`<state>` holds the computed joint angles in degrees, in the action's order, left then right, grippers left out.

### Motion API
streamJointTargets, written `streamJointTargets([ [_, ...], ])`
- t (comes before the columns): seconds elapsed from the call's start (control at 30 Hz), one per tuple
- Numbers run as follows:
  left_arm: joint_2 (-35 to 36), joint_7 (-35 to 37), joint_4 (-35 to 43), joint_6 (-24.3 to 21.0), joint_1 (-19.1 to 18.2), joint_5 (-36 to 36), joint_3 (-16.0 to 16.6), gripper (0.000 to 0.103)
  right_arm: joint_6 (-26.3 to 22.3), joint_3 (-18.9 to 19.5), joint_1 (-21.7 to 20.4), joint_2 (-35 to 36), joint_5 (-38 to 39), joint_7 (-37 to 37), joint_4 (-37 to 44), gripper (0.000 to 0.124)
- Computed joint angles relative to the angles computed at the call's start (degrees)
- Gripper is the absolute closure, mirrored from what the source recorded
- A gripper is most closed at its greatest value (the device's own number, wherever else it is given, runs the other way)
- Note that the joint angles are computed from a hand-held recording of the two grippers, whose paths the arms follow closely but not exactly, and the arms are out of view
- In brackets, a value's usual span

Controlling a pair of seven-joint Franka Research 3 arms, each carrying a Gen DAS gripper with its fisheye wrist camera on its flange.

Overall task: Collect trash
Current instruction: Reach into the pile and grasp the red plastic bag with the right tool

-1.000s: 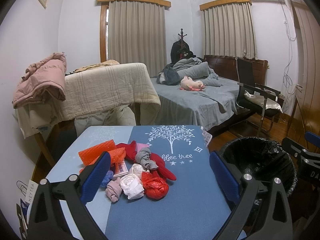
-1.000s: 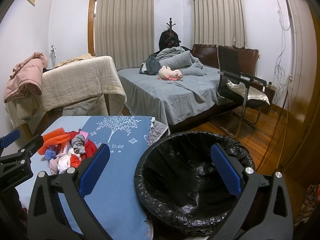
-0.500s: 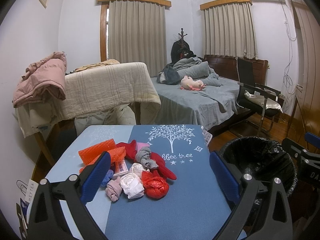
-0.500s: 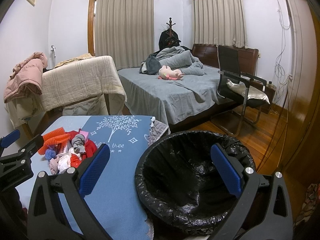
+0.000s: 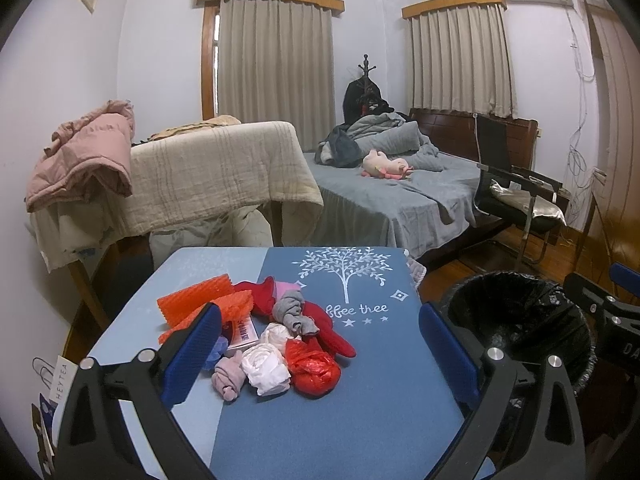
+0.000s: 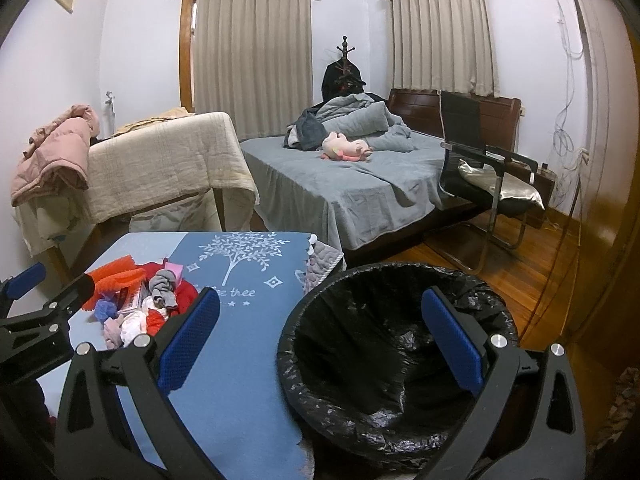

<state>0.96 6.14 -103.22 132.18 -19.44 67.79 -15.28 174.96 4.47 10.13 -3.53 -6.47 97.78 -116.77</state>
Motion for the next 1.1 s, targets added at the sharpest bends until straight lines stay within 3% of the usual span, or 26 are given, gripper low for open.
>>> streamJointTargets([
  [0.23,-0.8,-1.2,-1.8,0.3,0.7,0.0,0.0,0.006,0.4,-0.1,1.2,1.3,1.6,-1.5,1.0,0.026],
  [0.53,-2.7,-1.3,-5.5,-0.4,3.2,-0.6,1.2,0.006,1.0,0.1,4.6,5.8,11.6,-9.5,4.3,0.026],
  [0.67,-3.7,-0.6,-8.6,-0.6,5.1,-1.4,1.8,0.006,0.8,-0.9,7.0,9.3,10.3,-8.6,7.0,0.026],
  [0.83,-5.1,-2.5,-12.3,3.0,7.8,-0.7,2.6,0.006,-1.2,-1.0,9.4,15.0,11.2,-9.5,11.8,0.037],
  [0.9,-5.0,-2.9,-12.8,3.0,8.6,-0.4,2.5,0.006,-3.0,0.8,8.5,17.2,14.4,-12.9,14.0,0.046],
  [1.1,-4.0,-2.4,-13.4,2.6,9.4,0.3,2.6,0.010,-6.0,1.2,10.8,21.5,16.9,-15.5,17.3,0.049],
])
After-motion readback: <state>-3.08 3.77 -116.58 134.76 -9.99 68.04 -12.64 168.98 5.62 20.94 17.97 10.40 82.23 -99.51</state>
